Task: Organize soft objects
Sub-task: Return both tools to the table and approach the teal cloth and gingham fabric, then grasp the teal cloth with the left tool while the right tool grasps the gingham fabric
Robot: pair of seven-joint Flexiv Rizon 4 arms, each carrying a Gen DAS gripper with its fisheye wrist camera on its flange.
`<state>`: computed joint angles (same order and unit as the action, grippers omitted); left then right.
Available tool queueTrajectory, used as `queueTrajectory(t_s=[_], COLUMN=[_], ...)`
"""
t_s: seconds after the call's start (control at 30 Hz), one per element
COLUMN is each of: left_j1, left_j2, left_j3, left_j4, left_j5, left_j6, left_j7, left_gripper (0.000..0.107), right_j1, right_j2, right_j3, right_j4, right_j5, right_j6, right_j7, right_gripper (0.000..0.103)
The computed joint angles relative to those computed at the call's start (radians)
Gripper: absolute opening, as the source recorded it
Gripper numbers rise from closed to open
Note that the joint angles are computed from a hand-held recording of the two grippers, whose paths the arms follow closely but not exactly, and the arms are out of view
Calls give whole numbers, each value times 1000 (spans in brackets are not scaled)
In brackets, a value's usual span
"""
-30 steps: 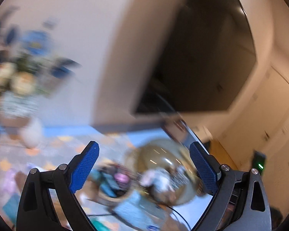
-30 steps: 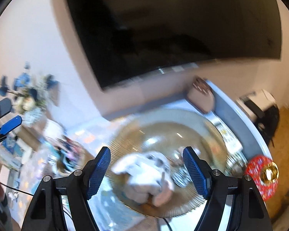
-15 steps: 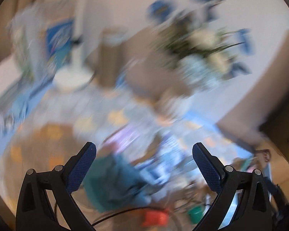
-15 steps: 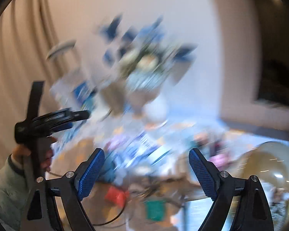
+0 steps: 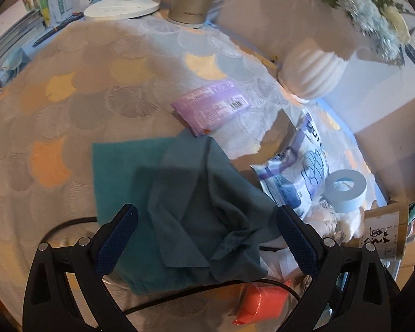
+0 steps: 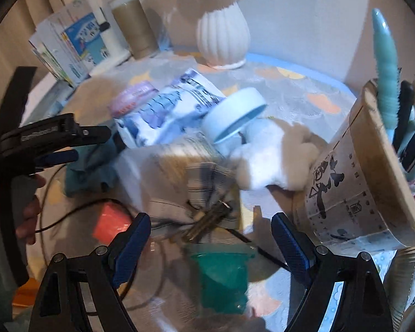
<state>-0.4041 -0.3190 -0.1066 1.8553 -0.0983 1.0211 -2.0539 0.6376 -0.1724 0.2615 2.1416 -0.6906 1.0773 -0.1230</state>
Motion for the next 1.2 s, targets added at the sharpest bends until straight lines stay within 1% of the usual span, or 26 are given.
queueTrajectory(t_s=[0.07, 0.13, 0.2, 0.23, 0.27, 0.3, 0.33, 0.37, 0.4, 0.43, 0.47, 0.5, 0.53, 0.57, 0.63, 0.8, 0.9, 1.03, 1.2], left_j1=[-10, -27, -49, -58, -71, -95, -113, -124, -121, -114, -99, -84, -78, -76, -68, -43, -57, -61, -74], left_j2=[6, -4, -13, -16, -19, -24, -29, -30, -26, -22, -14, -6, -2, 3, 5, 35, 51, 77, 99], left_j3=[1, 14, 30, 36, 46, 64, 76, 84, 82, 77, 69, 62, 60, 61, 56, 46, 66, 68, 76], left_j4=[0, -23, -52, -65, -82, -112, -136, -148, -146, -139, -121, -101, -94, -86, -82, -35, -39, -49, -92], left_j5=[16, 65, 129, 157, 198, 262, 315, 355, 366, 366, 345, 316, 307, 306, 304, 258, 294, 330, 420], left_j6=[-13, -39, -68, -82, -103, -140, -176, -197, -196, -187, -165, -141, -134, -122, -96, 22, 58, 72, 48], left_j7=[-1, -18, -43, -55, -70, -103, -132, -160, -172, -182, -185, -192, -203, -218, -229, -225, -278, -309, -379], left_gripper=[99, 99, 93, 83, 69, 64, 57, 46, 40, 29, 17, 16, 13, 12, 12, 11, 11, 11, 11], right_j1=[-6, -4, 9, 19, 35, 47, 53, 53, 48, 49, 58, 57, 54, 51, 44, 14, -2, -17, -44], right_j2=[-6, -29, -52, -61, -71, -75, -75, -74, -74, -74, -72, -67, -64, -55, -31, 16, 35, 68, 136], right_j3=[9, 11, 10, 7, -1, -10, -18, -21, -17, -15, -20, -23, -22, -25, -30, -27, -17, -10, 5], right_j4=[-4, -23, -46, -57, -67, -67, -61, -54, -51, -52, -54, -50, -47, -38, -21, 7, 8, 18, 36], right_j5=[38, 64, 71, 66, 34, -6, -43, -67, -67, -67, -90, -110, -115, -129, -164, -215, -212, -246, -330], right_j6=[-1, -9, -51, -79, -115, -130, -127, -110, -78, -76, -89, -79, -69, -48, -21, 29, 39, 45, 23], right_j7=[-35, -74, -110, -124, -134, -133, -127, -128, -142, -145, -137, -137, -140, -131, -100, -24, -14, 43, 132], right_gripper=[88, 88, 88, 88, 88, 88, 80, 62, 53, 46, 34, 30, 25, 19, 18, 18, 18, 18, 18])
